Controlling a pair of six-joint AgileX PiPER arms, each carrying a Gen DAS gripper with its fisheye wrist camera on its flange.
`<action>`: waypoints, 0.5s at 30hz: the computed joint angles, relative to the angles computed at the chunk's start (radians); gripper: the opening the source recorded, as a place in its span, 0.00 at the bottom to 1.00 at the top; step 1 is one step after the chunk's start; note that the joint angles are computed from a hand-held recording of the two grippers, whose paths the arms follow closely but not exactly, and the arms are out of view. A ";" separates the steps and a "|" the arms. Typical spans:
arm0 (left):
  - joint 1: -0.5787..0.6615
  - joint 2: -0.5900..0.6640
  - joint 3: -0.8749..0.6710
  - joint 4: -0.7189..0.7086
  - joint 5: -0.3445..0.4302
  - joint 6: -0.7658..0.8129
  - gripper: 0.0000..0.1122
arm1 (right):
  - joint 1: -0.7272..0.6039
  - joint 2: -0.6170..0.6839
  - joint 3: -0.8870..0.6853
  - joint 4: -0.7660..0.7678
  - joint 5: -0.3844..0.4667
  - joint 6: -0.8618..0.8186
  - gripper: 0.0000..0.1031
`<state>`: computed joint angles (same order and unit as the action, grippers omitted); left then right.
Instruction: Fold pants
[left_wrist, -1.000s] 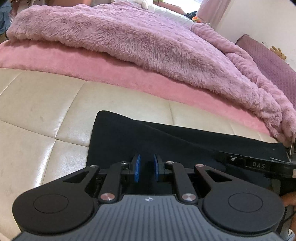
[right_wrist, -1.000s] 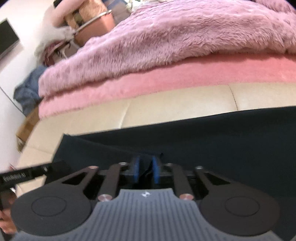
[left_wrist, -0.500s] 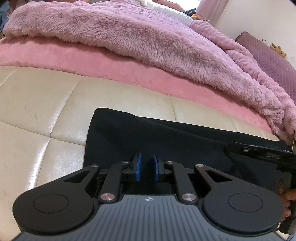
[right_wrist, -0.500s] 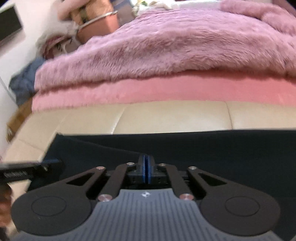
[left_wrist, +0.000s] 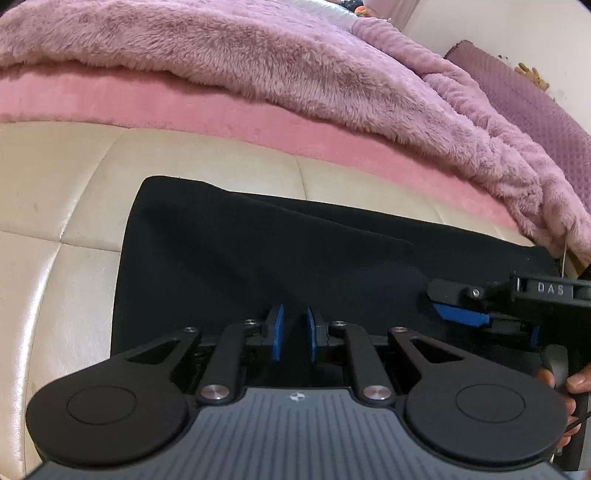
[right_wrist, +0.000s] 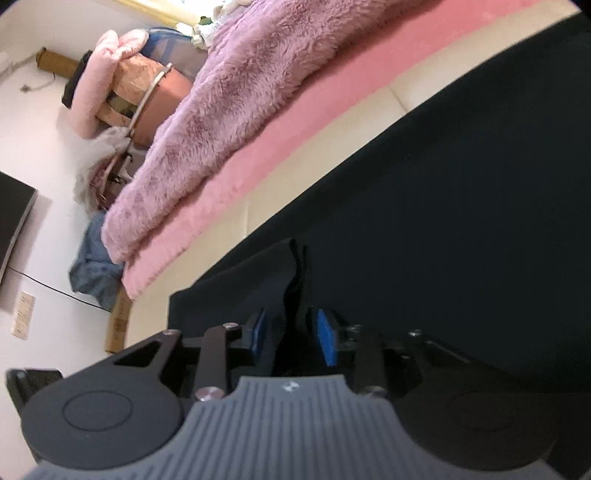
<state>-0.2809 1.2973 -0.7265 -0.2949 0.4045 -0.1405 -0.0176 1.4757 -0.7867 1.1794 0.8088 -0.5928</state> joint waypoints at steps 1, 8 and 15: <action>0.008 -0.001 0.001 -0.023 0.003 0.019 0.14 | 0.006 0.007 0.003 0.021 -0.002 -0.016 0.27; 0.033 -0.051 0.013 -0.056 0.000 0.024 0.14 | 0.076 0.055 -0.018 0.088 -0.055 -0.042 0.00; 0.129 -0.254 0.002 0.157 0.093 -0.193 0.14 | 0.168 -0.071 -0.195 -0.166 -0.077 0.151 0.00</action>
<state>-0.1517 1.0430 -0.7248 -0.1379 0.4975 -0.3335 0.1506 1.4043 -0.9820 1.0139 0.7315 -0.4417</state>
